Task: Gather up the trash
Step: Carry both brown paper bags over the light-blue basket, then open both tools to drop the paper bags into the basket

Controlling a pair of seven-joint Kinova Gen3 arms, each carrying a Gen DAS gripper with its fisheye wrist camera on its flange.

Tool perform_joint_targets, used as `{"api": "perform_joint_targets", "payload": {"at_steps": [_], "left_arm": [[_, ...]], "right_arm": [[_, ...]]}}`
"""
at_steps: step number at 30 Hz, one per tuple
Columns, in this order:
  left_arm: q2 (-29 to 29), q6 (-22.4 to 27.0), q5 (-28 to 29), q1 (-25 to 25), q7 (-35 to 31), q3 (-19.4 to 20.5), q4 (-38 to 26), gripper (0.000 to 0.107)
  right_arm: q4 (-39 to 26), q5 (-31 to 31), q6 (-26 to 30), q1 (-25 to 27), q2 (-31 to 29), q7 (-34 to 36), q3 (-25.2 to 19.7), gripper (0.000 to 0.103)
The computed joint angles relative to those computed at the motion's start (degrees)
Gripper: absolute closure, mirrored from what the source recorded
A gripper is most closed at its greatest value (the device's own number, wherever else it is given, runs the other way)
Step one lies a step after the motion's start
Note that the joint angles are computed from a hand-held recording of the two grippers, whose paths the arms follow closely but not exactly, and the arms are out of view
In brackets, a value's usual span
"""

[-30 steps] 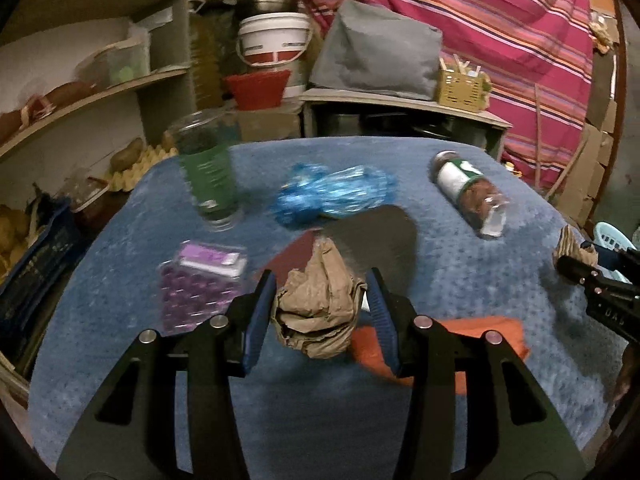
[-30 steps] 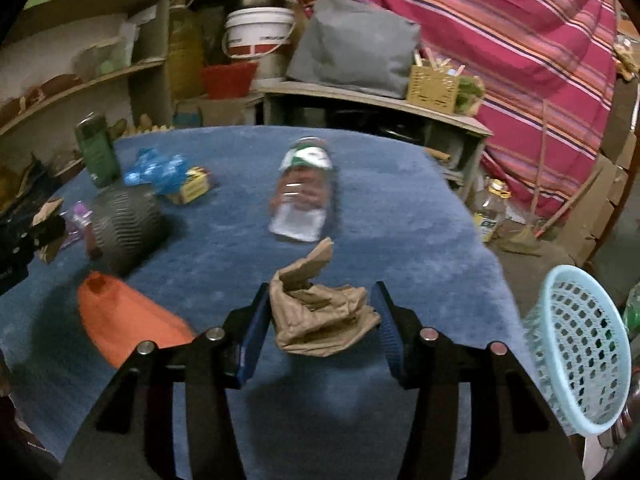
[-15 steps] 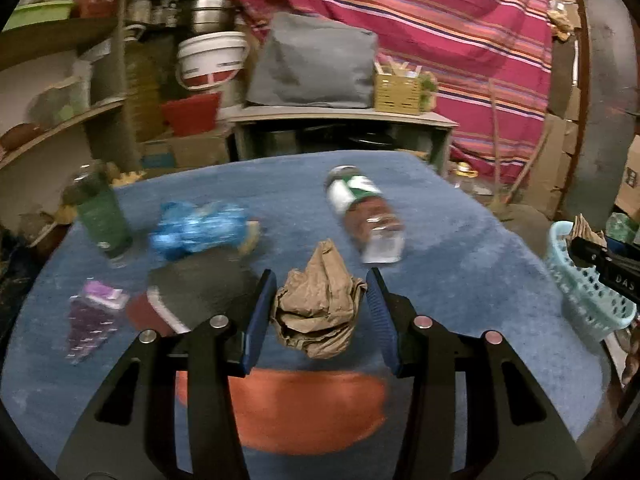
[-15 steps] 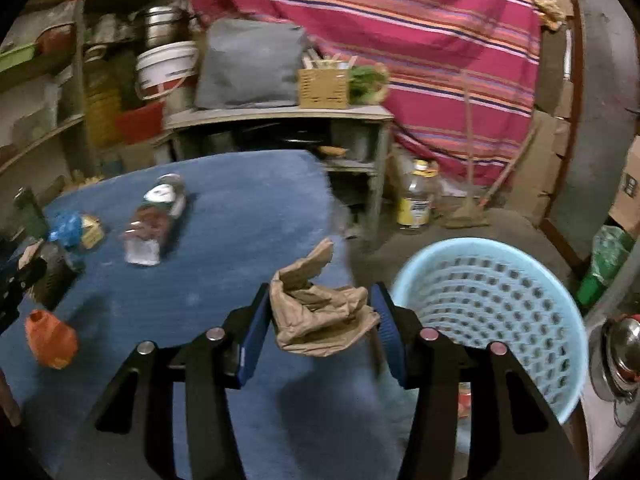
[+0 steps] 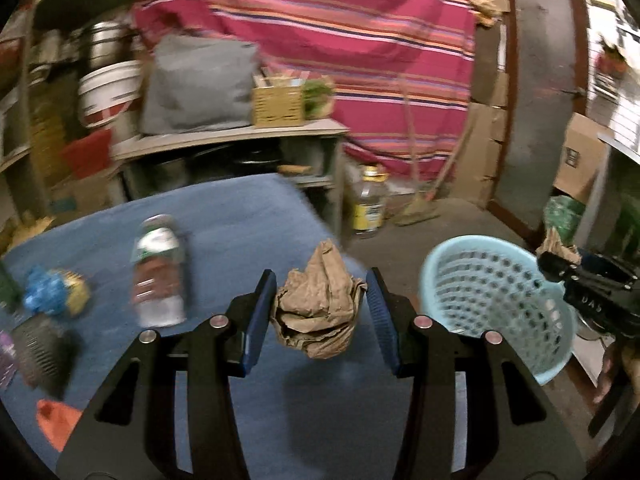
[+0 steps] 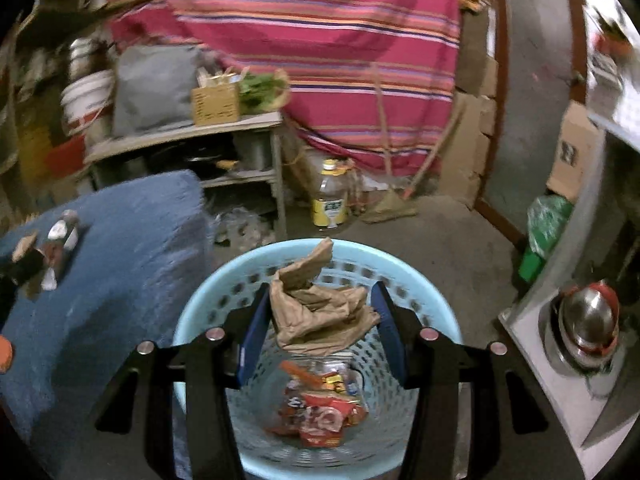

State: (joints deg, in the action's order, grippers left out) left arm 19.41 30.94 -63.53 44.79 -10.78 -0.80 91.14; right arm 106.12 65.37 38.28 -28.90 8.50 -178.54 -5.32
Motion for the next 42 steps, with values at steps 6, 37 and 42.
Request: {"api": "perform_joint_targets", "payload": {"at_steps": [6,37,42], "left_arm": [[6.3,0.7,5.0,2.3,-7.8,1.6,-9.4,0.062],[8.0,2.7,15.8,8.7,-14.5,-11.7,-13.3,0.010],[3.3,3.8,9.4,8.7,-8.7,-11.9,-6.0,0.010]], "right_arm": [[3.5,1.8,-2.2,3.1,-2.2,-5.2,1.0,0.052],[0.8,-3.5,-5.0,4.6,1.0,0.3,1.0,0.024],[-2.5,-2.5,0.7,0.4,3.3,-1.3,1.6,0.016]]}}
